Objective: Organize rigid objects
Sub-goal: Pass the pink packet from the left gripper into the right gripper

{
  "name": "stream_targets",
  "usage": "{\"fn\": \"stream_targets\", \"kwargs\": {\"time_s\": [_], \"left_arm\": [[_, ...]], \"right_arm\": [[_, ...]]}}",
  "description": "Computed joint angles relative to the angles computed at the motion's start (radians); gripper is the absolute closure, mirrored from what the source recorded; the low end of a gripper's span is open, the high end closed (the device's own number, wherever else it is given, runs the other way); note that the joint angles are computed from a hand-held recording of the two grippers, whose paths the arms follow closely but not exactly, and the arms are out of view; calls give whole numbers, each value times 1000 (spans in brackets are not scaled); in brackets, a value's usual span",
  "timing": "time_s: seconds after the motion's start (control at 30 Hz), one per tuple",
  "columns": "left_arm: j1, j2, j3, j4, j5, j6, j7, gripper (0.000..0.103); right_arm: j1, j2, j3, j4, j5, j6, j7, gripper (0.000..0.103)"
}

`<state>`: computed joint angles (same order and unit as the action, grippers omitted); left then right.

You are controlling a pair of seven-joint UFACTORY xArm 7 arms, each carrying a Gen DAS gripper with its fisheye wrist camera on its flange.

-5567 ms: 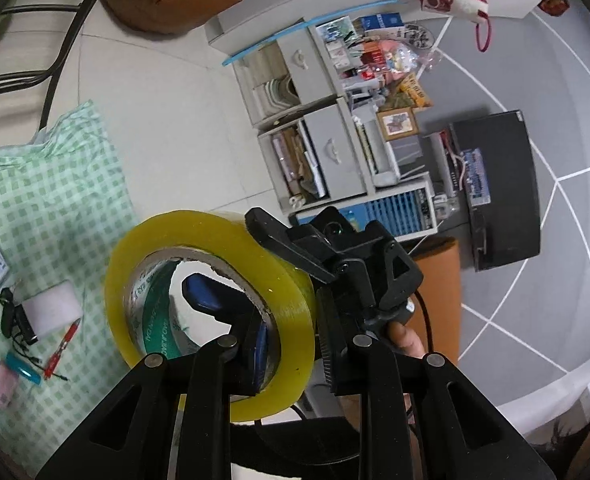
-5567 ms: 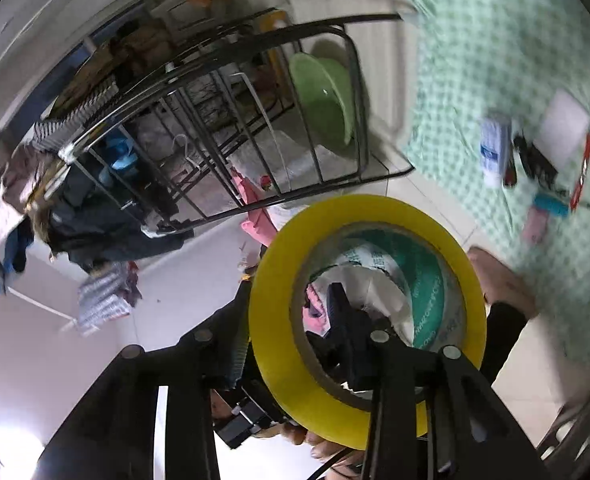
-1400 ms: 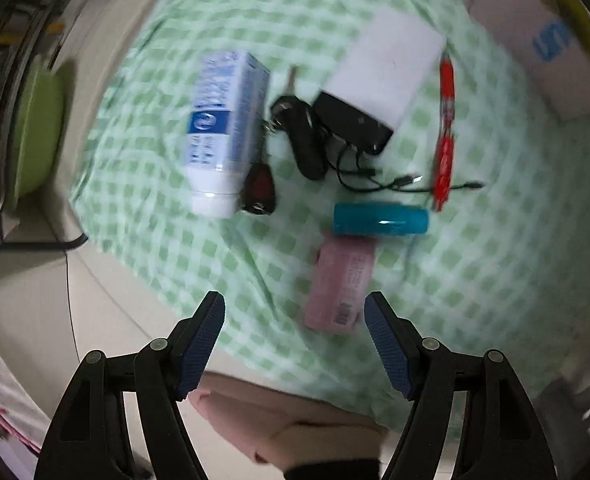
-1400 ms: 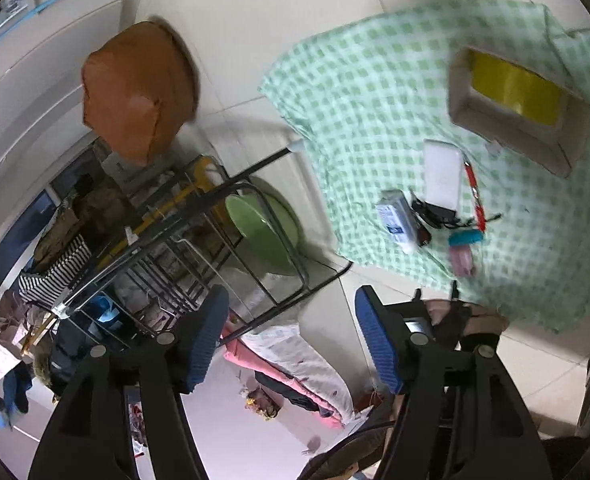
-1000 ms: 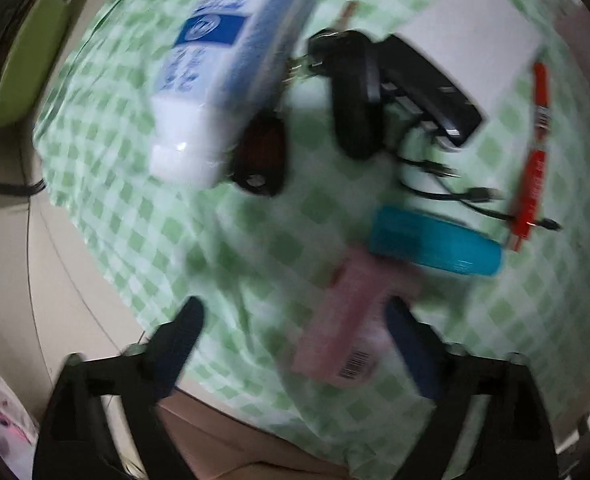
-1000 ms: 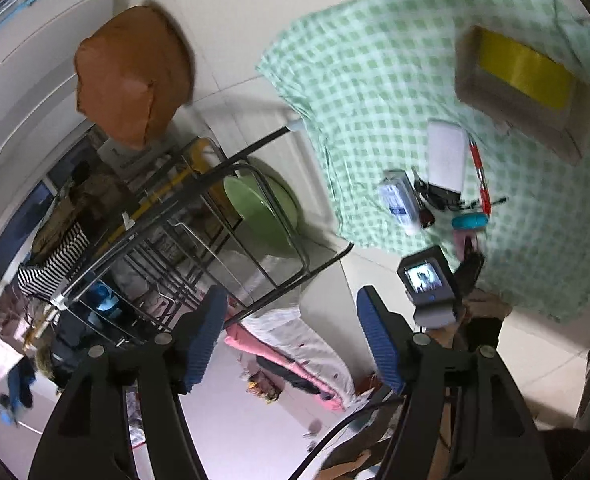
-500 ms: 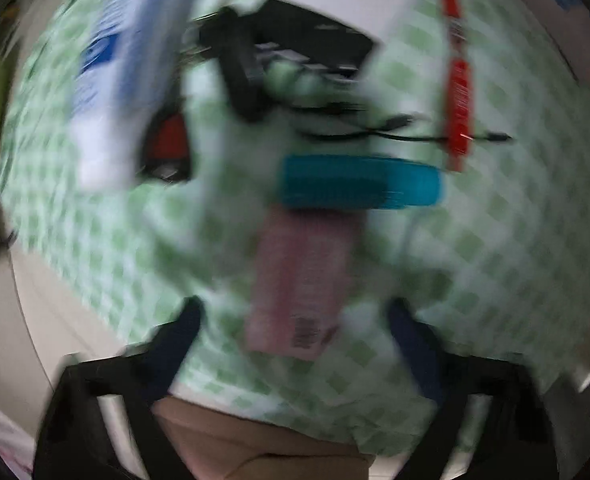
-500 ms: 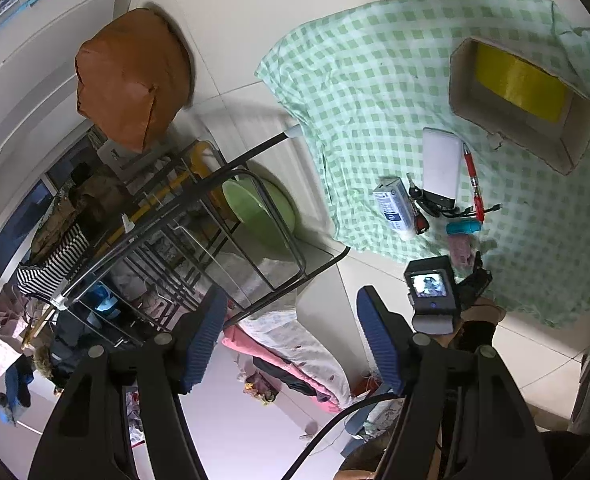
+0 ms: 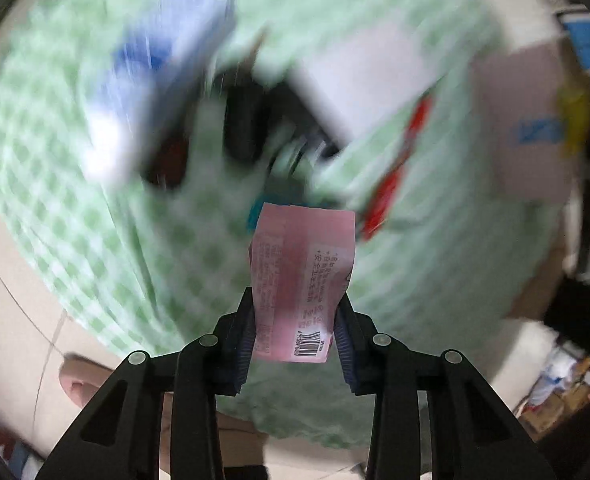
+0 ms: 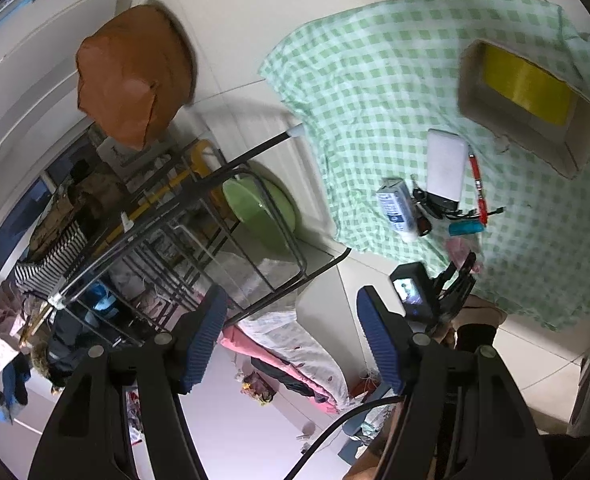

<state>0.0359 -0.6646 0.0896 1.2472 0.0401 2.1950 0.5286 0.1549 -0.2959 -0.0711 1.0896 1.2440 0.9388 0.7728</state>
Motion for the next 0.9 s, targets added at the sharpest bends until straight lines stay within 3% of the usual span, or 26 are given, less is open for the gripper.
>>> {"fn": "stream_targets", "kwargs": {"time_s": [0.17, 0.27, 0.37, 0.4, 0.43, 0.5, 0.57, 0.63, 0.67, 0.77, 0.83, 0.9], "left_arm": [[56, 210, 45, 438, -363, 117, -159, 69], [-39, 336, 167, 752, -583, 198, -347, 69], [-63, 463, 329, 1042, -847, 341, -450, 69], [-51, 469, 333, 1080, -882, 365, -466, 69], [-10, 450, 295, 1089, -876, 366, -450, 69], [6, 365, 246, 988, -814, 327, -431, 69], [1, 283, 253, 848, -877, 283, -502, 69], [-22, 249, 214, 792, -837, 262, -521, 69], [-36, 241, 194, 795, -771, 265, -468, 69], [-75, 216, 170, 765, -662, 233, -376, 67], [-95, 235, 206, 739, -688, 208, -450, 60], [-66, 261, 218, 693, -702, 175, -538, 55]], "right_arm": [[27, 58, 7, 68, 41, 93, -104, 34], [37, 111, 22, 139, 41, 207, -178, 34], [40, 147, 50, 207, 53, 278, -266, 34], [39, 157, 58, 228, 46, 292, -288, 34], [38, 179, 68, 278, 0, 319, -313, 33], [31, 212, 88, 363, -110, 358, -355, 37], [28, 241, 106, 427, -203, 396, -380, 42], [29, 269, 128, 492, -320, 443, -384, 48], [29, 273, 135, 501, -352, 451, -386, 60], [19, 259, 137, 467, -363, 430, -392, 78], [6, 236, 125, 408, -316, 388, -397, 81], [-11, 213, 109, 341, -285, 342, -350, 83]]}}
